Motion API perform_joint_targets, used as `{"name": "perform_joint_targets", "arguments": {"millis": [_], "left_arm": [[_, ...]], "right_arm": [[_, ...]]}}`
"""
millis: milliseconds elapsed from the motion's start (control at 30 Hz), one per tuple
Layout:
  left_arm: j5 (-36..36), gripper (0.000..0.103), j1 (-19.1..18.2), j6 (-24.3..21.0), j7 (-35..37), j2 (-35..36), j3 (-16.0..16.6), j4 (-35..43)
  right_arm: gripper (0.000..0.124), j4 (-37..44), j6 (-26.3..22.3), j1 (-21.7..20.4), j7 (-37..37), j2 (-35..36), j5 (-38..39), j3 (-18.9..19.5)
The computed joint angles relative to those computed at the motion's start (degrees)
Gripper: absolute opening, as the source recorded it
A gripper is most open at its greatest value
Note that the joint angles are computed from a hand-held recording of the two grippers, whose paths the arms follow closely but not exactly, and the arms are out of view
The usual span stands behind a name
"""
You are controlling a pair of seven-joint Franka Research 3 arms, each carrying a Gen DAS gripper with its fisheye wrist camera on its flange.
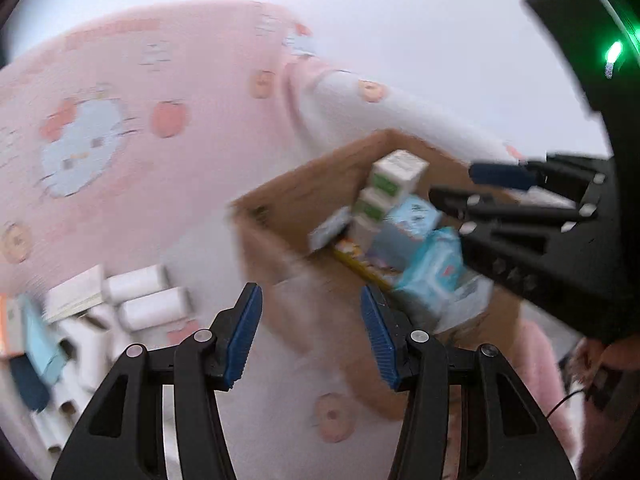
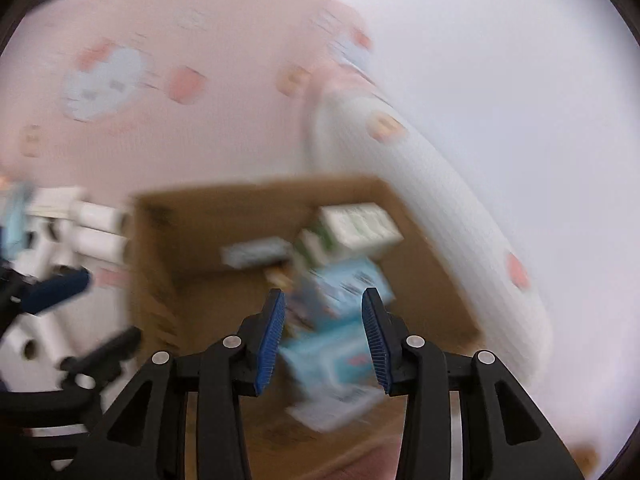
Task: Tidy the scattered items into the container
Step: 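Withdraw the right tool from the box back toward the pile, then lower the right tool onto the orange-white tissue pack and close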
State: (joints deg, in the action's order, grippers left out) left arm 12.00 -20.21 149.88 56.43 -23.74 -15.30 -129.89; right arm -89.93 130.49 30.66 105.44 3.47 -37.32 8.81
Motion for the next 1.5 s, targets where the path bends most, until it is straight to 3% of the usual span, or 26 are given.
{"name": "perform_joint_targets", "arguments": {"millis": [100, 167, 233, 400, 533, 633, 800, 933, 1200, 1367, 1500], "left_arm": [[-1.41, 0.056, -0.24, -0.92, -0.79, -3.8, 1.24, -3.74], [-2.08, 0.056, 0.35, -2.75, -2.15, -6.1, 1.52, -5.75], [-0.1, 0.056, 2.55, -4.71, -4.9, -8.89, 0.39, -7.96], [-0.06, 0.056, 4.21, -8.47, -8.44, -14.71, 2.29, -12.98], [-1.96, 0.056, 6.07, -11.02, -11.03, -19.23, 5.27, -17.36], [-1.98, 0.056, 8.51, -11.7, -12.51, -22.68, 6.72, -20.47], [1.98, 0.055, 14.54, -16.86, -14.02, -26.56, 7.12, -23.12], [2.96, 0.056, 17.65, -16.94, -13.6, -28.92, 10.45, -25.62], [-5.11, 0.056, 20.9, -9.82, -8.4, -28.64, 19.83, -29.18], [-15.39, 0.056, 18.91, -3.8, -1.36, -25.07, 28.22, -29.43], [-21.14, 0.056, 19.76, -0.08, 1.19, -23.57, 30.37, -29.57]], "right_arm": [[0.039, -3.41, 9.34, 0.55, -3.44, -0.69, -1.41, 0.75], [0.052, -4.53, 12.14, 1.41, -3.07, -0.27, -5.45, 1.2], [0.054, -4.64, 13.79, 2.32, -3.21, 0.87, -6.24, 1.57], [0.055, -3.85, 16.45, 4.11, -12.27, 3.54, 8.99, 2.84], [0.065, -7.18, 28.54, 5.63, -16.69, 4.76, 14.51, 2.86], [0.072, -8.37, 34.67, 5.41, -26.71, 6.76, 25.87, 5.47], [0.072, -1.95, 30.83, 7.87, -32.33, 13.45, 35.33, 6.73], [0.072, 3.7, 28.9, 11.74, -33.47, 18.71, 37.07, 4.76], [0.072, 13.78, 26.02, 17.21, -33.31, 27.52, 36.38, 1.52], [0.072, 20.88, 26.05, 20.52, -34.12, 33.92, 34.92, -0.41], [0.072, 30.03, 20.75, 21.4, -33.79, 39.7, 36.76, 0.17]]}}
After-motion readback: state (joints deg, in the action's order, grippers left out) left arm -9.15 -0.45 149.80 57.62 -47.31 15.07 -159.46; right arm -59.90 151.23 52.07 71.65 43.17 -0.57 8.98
